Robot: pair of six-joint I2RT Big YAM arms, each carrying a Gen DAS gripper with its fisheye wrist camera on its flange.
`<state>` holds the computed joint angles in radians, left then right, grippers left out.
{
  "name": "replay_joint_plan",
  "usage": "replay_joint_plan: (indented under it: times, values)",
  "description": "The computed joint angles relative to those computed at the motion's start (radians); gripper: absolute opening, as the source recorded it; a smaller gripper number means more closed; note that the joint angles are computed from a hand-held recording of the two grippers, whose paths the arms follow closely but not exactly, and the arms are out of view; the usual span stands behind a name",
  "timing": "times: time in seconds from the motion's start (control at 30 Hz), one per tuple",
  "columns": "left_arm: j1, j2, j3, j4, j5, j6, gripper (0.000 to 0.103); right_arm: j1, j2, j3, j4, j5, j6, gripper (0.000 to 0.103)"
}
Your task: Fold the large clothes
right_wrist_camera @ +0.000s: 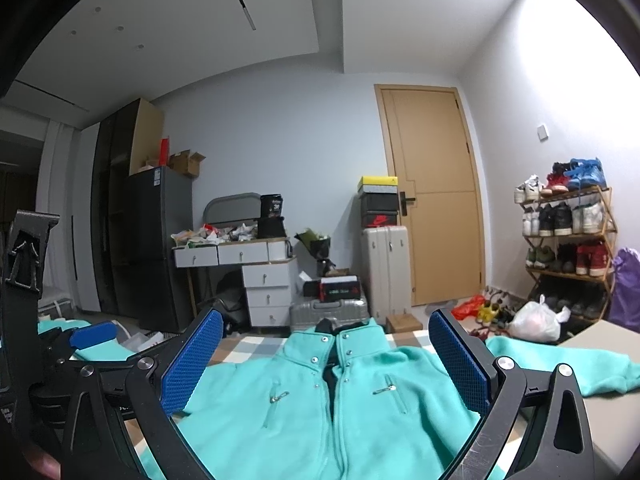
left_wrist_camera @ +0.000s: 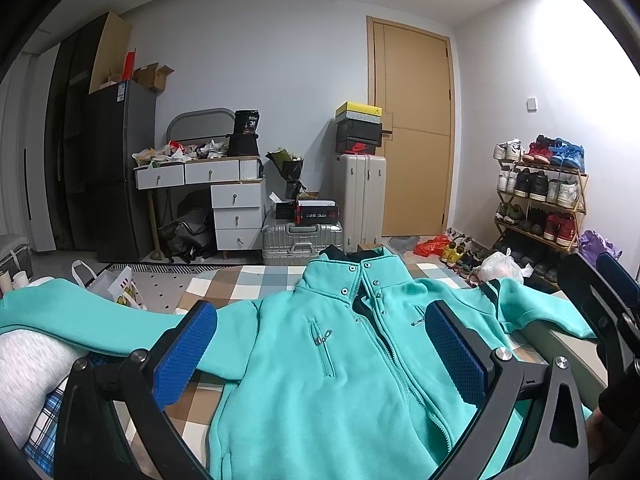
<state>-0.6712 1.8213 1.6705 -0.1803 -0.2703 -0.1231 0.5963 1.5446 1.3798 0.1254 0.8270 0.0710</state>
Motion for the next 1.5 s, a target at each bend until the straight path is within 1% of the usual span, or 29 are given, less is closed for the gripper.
replay_joint_plan:
  times: [0.17, 0.3, 0.5, 0.83, 1.27, 1.43, 1.5]
  values:
    - [0.001, 0.002, 0.004, -0.016, 0.013, -0.009, 0.102, -0.001, 0.003, 0.006, -0.005, -0.005, -0.004, 0.103]
    - [0.001, 0.0, 0.001, -0.012, 0.014, -0.008, 0.102, -0.002, 0.009, 0.013, -0.007, -0.008, -0.013, 0.103]
    - [0.001, -0.003, -0.004, -0.007, 0.014, -0.004, 0.102, 0.004, 0.014, 0.003, 0.027, 0.01, -0.03, 0.103]
    - [0.002, -0.005, -0.011, 0.0, 0.013, -0.002, 0.102, 0.003, 0.011, 0.001, 0.006, 0.005, -0.009, 0.103]
    - [0.004, -0.008, -0.021, 0.011, 0.009, 0.008, 0.102, 0.001, 0.015, 0.008, -0.013, 0.005, -0.005, 0.103]
    - [0.006, -0.005, -0.018, 0.005, 0.009, 0.005, 0.102, -0.002, 0.017, 0.009, -0.022, 0.032, 0.004, 0.103]
    - [0.008, 0.004, -0.005, -0.019, 0.016, -0.001, 0.102, -0.008, 0.018, 0.013, -0.039, 0.04, 0.02, 0.103]
